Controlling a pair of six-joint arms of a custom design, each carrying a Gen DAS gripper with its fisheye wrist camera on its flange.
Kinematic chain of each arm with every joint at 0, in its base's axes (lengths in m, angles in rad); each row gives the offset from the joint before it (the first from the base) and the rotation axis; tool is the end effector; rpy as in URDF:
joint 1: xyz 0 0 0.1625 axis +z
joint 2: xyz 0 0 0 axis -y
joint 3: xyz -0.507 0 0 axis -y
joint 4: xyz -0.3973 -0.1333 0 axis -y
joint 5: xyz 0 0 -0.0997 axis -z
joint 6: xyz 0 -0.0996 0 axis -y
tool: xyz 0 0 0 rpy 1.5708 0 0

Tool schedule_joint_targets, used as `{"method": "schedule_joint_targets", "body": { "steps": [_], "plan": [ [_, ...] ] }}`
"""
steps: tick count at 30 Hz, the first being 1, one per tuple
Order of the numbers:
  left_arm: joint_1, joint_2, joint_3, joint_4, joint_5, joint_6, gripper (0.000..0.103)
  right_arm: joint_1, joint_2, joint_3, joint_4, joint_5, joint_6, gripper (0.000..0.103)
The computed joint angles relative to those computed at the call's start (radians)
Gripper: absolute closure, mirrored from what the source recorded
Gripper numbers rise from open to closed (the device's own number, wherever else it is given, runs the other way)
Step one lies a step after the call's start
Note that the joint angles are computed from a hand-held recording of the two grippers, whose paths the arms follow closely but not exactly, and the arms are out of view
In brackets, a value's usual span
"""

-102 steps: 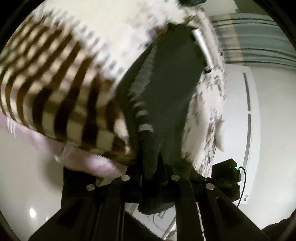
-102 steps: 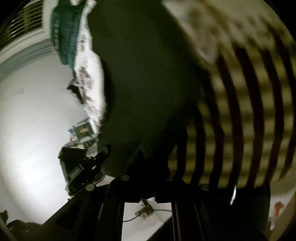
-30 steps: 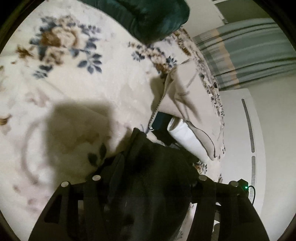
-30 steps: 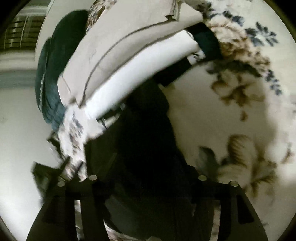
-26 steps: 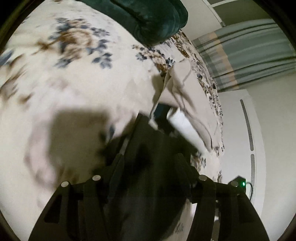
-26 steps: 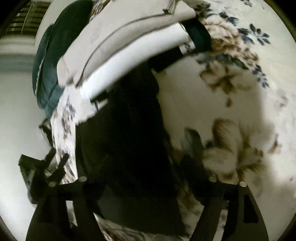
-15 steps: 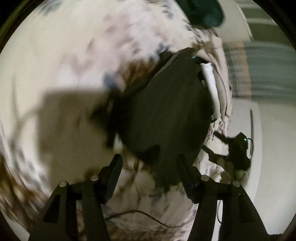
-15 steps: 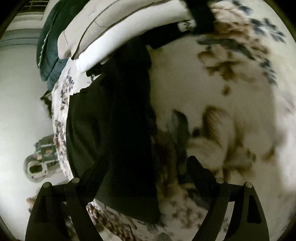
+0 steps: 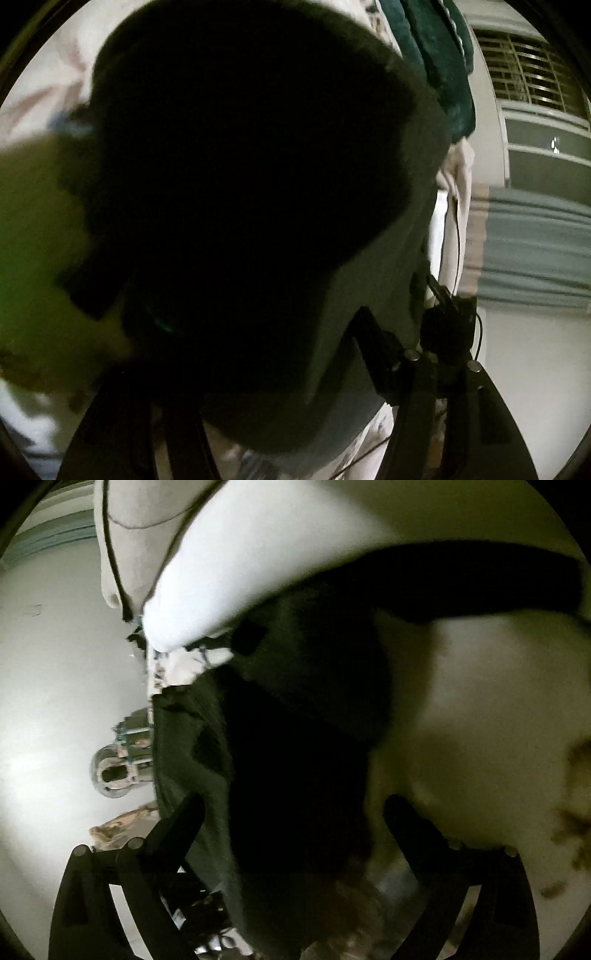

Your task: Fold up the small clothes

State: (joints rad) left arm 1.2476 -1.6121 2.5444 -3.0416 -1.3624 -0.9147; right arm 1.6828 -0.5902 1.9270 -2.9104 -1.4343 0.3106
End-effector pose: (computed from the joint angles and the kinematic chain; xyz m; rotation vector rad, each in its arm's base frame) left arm 0.0343 -0.3821 0.3175 0.9194 -2.7322 0.8225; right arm 0.2145 -0.5931 -0.0402 0.2978 2.9925 0.0390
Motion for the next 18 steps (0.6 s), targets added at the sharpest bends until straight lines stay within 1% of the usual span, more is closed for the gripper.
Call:
{"method": "schedule_joint_targets", "body": {
  "steps": [1, 2, 3, 4, 5, 7, 8, 10, 11, 12, 14, 15, 16, 17, 18],
  "plan": [
    [-0.009, 0.001, -0.002, -0.001, 0.016, -0.006, 0.045, 0.002, 0.006, -0.003, -0.007, 0.008, -0.002, 0.004],
    [-0.021, 0.000, -0.009, 0.005, 0.040, -0.001, 0.060, 0.006, 0.012, -0.005, -0.017, 0.007, -0.001, 0.007],
    [-0.027, -0.005, -0.021, 0.025, 0.053, 0.014, 0.070, 0.010, 0.018, -0.003, -0.032, 0.009, -0.005, 0.026],
    [-0.029, -0.014, -0.040, 0.061, 0.061, 0.034, 0.078, 0.021, 0.025, -0.006, -0.032, -0.007, -0.009, 0.057],
    [-0.029, -0.019, -0.053, 0.083, 0.062, 0.048, 0.079, 0.030, 0.029, -0.004, -0.034, -0.027, -0.006, 0.065],
    [-0.016, -0.033, -0.095, 0.144, 0.039, 0.085, 0.080, 0.043, 0.028, 0.033, -0.115, -0.046, 0.014, 0.077],
    [-0.007, -0.038, -0.117, 0.175, 0.023, 0.107, 0.081, 0.045, 0.024, 0.056, -0.161, -0.041, 0.038, 0.078],
    [0.007, -0.047, -0.182, 0.280, 0.005, 0.180, 0.081, 0.056, 0.013, 0.107, -0.257, -0.044, 0.090, 0.084],
    [0.016, -0.053, -0.216, 0.336, -0.002, 0.217, 0.081, 0.066, 0.007, 0.136, -0.300, -0.050, 0.115, 0.084],
    [0.019, -0.041, -0.241, 0.362, -0.005, 0.239, 0.081, 0.082, -0.001, 0.169, -0.340, -0.061, 0.145, 0.085],
    [0.047, -0.039, -0.309, 0.457, -0.025, 0.303, 0.081, 0.110, -0.011, 0.233, -0.413, -0.074, 0.208, 0.085],
    [0.064, -0.040, -0.347, 0.513, -0.043, 0.344, 0.081, 0.131, -0.010, 0.281, -0.472, -0.080, 0.262, 0.085],
    [0.081, -0.040, -0.383, 0.571, -0.067, 0.382, 0.081, 0.149, -0.008, 0.310, -0.510, -0.089, 0.300, 0.085],
    [0.090, -0.038, -0.409, 0.624, -0.079, 0.422, 0.081, 0.179, -0.005, 0.350, -0.560, -0.105, 0.353, 0.085],
    [0.096, -0.054, -0.409, 0.667, -0.096, 0.459, 0.081, 0.213, 0.003, 0.379, -0.600, -0.122, 0.409, 0.085]
  ]
}}
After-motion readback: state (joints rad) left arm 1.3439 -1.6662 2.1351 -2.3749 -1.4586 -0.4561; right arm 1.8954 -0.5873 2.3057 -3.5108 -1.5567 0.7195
